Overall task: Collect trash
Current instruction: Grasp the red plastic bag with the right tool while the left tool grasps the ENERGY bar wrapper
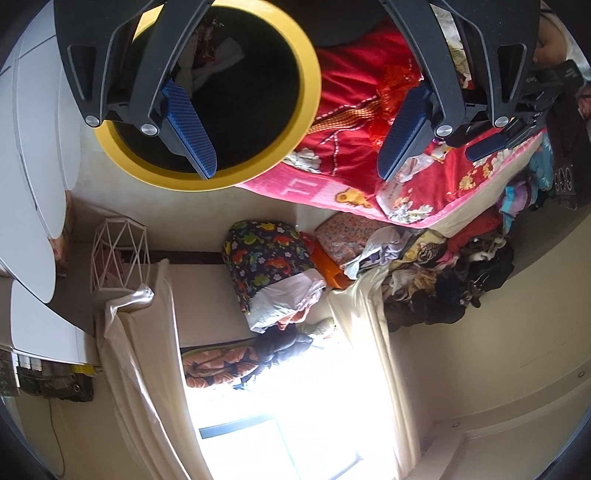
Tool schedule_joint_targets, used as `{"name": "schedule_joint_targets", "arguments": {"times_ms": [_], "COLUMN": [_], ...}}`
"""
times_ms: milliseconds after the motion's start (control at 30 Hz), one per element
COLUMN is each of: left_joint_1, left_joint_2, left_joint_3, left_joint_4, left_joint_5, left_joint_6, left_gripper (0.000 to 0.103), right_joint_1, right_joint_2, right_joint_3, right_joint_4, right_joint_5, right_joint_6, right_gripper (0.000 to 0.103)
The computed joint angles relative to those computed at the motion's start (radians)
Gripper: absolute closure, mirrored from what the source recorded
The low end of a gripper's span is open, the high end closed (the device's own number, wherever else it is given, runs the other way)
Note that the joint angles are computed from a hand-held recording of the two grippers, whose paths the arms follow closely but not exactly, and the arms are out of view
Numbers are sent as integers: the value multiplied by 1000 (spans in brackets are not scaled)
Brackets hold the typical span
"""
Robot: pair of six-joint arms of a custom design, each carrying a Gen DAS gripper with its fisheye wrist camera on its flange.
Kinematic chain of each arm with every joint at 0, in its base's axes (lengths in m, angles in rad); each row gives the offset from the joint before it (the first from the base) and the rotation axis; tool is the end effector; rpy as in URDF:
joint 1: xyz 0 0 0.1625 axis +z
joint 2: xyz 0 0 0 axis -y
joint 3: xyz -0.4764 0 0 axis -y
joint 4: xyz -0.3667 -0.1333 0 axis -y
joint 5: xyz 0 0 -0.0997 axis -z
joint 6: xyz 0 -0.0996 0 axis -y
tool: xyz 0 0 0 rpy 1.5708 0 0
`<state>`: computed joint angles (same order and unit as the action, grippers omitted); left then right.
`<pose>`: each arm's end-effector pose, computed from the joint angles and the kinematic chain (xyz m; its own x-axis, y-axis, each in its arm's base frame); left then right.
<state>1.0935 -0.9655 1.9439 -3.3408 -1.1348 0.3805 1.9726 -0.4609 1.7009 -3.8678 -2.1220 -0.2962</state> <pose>-0.1245 -0.6225 0.2575 -0.7558 0.3706 -0.5398 0.6500 0.5240 -0.5504 0.3362 -0.5837 0.0727 -0.8644 -0.0492 0.5004 -0.4648 0.4579 -0.7578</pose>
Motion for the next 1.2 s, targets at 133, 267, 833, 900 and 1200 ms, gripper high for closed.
{"name": "schedule_joint_targets", "arguments": {"times_ms": [133, 267, 833, 900, 1200], "left_joint_1": [10, 19, 78, 88, 132], "left_joint_2": [-12, -21, -56, -64, -88], "left_joint_3": [2, 3, 0, -1, -1], "left_joint_4": [-6, -7, 0, 6, 31], "left_joint_5": [5, 10, 38, 39, 61], "left_joint_6": [-7, -15, -68, -78, -126], "left_gripper": [11, 11, 11, 11, 11], "right_joint_1": [11, 19, 42, 46, 47], "right_joint_2": [15, 29, 95, 105, 145], "right_joint_3": [-16, -31, -113, -129, -204], "right_joint_4": [15, 39, 190, 221, 374], "right_joint_5": [4, 8, 29, 35, 33], "right_joint_6": [-9, -17, -38, -41, -38], "right_gripper": [16, 16, 13, 13, 12]}}
